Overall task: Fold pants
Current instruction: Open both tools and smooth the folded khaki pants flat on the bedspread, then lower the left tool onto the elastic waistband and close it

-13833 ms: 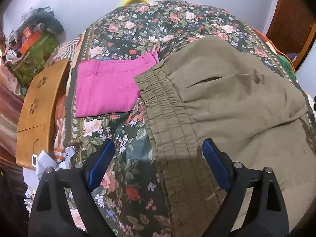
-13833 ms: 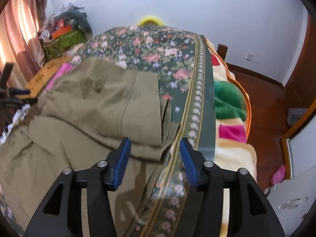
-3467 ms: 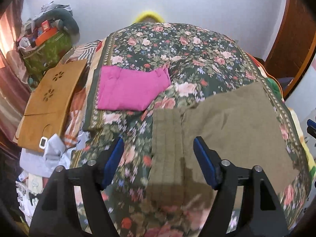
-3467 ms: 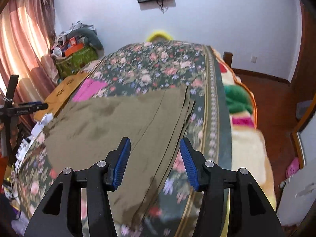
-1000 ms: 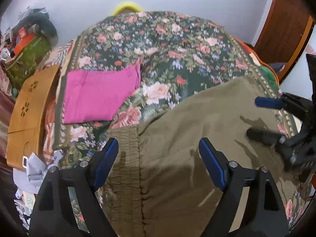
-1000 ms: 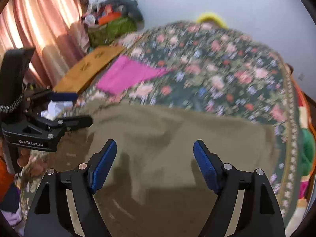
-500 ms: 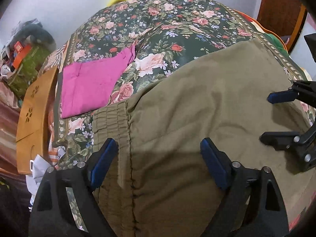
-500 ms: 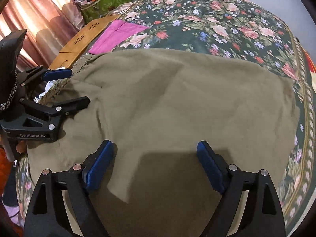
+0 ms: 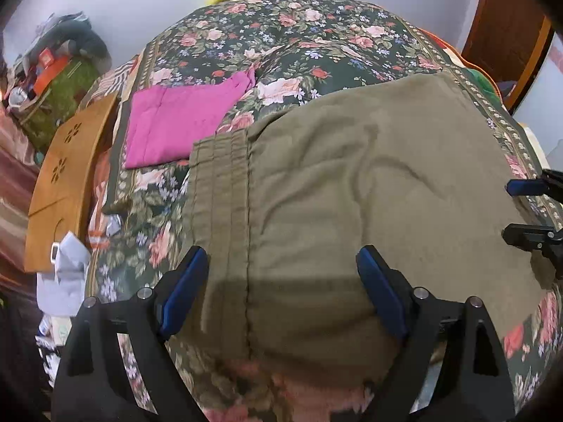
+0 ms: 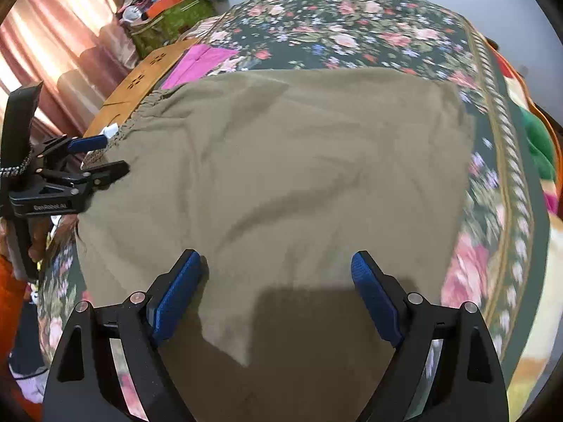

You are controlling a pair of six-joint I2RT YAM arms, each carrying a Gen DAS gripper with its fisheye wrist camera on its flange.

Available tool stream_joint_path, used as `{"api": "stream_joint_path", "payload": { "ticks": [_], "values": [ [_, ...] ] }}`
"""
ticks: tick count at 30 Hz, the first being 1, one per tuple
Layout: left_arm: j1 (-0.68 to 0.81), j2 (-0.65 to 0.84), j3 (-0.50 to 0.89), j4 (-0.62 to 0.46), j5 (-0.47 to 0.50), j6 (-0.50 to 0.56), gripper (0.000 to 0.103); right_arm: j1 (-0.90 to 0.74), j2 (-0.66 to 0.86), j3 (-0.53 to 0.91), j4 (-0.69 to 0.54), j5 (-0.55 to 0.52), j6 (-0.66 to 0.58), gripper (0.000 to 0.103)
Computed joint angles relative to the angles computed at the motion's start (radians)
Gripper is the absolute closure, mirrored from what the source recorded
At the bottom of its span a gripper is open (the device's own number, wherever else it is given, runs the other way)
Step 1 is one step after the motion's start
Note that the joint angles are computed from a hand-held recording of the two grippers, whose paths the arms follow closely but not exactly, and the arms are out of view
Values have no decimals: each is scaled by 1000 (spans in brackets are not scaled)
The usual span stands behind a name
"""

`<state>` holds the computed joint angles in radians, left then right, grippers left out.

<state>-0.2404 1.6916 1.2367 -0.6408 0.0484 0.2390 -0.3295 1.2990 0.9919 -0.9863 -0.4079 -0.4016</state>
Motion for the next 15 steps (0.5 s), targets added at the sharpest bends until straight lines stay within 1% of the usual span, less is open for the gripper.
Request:
{"api": "stream_joint_path", "payload": {
  "ticks": [4, 10, 15],
  "values": [
    [15, -65, -55, 0, 15, -2, 15, -73, -72, -38, -35, -18, -32, 18],
    [38, -143, -115, -3, 15, 2, 15, -181, -171, -96, -70, -17, -78, 18],
    [70, -184, -143, -25, 36, -3, 15, -286, -188, -96, -112, -72, -110, 18]
  ]
}}
